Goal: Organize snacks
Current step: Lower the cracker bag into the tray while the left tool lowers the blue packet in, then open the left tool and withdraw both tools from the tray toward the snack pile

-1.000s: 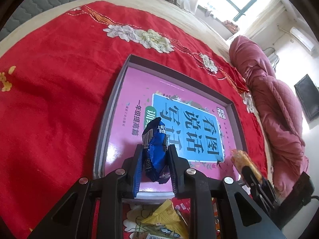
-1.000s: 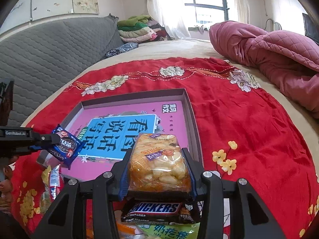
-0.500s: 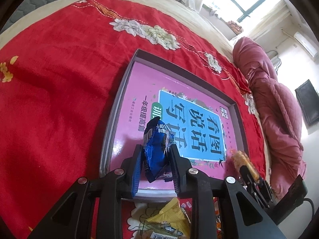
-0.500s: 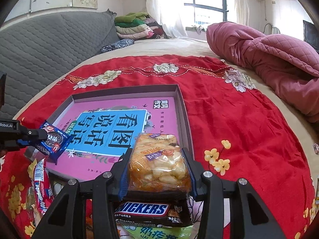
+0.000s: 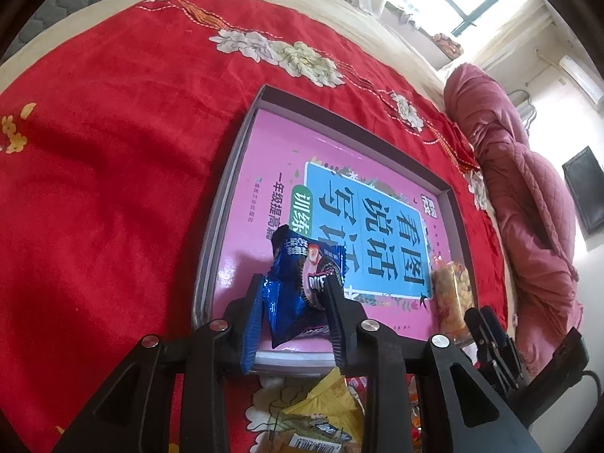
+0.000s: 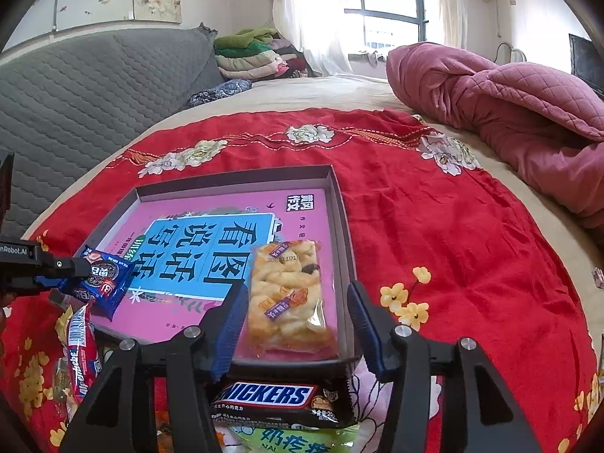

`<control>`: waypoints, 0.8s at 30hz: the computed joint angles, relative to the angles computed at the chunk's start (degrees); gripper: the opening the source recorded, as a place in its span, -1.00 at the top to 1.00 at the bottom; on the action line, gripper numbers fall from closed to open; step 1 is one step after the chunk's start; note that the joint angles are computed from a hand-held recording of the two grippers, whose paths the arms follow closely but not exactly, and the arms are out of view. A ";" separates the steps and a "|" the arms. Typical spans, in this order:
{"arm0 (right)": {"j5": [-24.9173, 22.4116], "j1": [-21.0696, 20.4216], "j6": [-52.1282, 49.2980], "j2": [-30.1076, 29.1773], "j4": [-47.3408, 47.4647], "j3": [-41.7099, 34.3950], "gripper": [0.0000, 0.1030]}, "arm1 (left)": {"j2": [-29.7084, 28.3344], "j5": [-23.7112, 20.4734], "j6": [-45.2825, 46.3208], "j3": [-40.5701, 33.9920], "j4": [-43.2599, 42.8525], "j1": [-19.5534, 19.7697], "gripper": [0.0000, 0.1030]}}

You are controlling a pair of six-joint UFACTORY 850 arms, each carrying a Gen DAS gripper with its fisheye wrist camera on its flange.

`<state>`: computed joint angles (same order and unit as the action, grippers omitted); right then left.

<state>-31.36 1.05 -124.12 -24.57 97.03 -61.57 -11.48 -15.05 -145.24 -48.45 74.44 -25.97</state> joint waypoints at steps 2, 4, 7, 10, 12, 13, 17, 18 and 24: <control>-0.10 -0.06 -0.12 0.10 0.26 0.05 -0.07 | -0.07 -0.08 1.16 -0.19 -0.78 -0.14 0.28; -0.49 -0.25 0.17 0.11 0.09 0.00 -0.10 | -0.03 -0.14 2.27 -0.32 -1.48 -0.21 0.24; -1.13 -0.45 0.79 0.13 -0.34 -0.10 -0.18 | 0.08 -0.92 5.02 -0.69 -3.47 -0.43 0.05; -1.45 -0.51 1.08 0.22 -0.61 -0.09 -0.19 | 0.30 -1.54 6.04 -0.86 -4.14 -0.63 0.03; -1.61 -0.57 1.29 0.20 -0.93 -0.12 -0.20 | 0.42 -1.78 6.71 -0.91 -4.69 -0.69 0.02; -1.61 -0.57 1.38 0.22 -1.02 -0.11 -0.20 | 0.48 -1.91 7.12 -0.93 -5.05 -0.72 0.02; -1.64 -0.58 1.16 0.27 -0.65 -0.05 -0.21 | 0.94 -2.47 8.23 -0.85 -6.31 -0.94 -0.04; -1.78 -0.62 1.24 0.27 -0.63 -0.05 -0.23 | 1.20 -2.77 8.13 -0.78 -6.12 -1.05 -0.09; -2.64 -1.00 1.55 0.48 -0.42 0.07 -0.28 | 2.53 -4.40 8.35 -0.34 -6.29 -1.56 -0.10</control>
<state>-34.00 0.05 -122.58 -24.09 96.61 -61.50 -8.95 -19.45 -136.90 -48.78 68.15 -27.52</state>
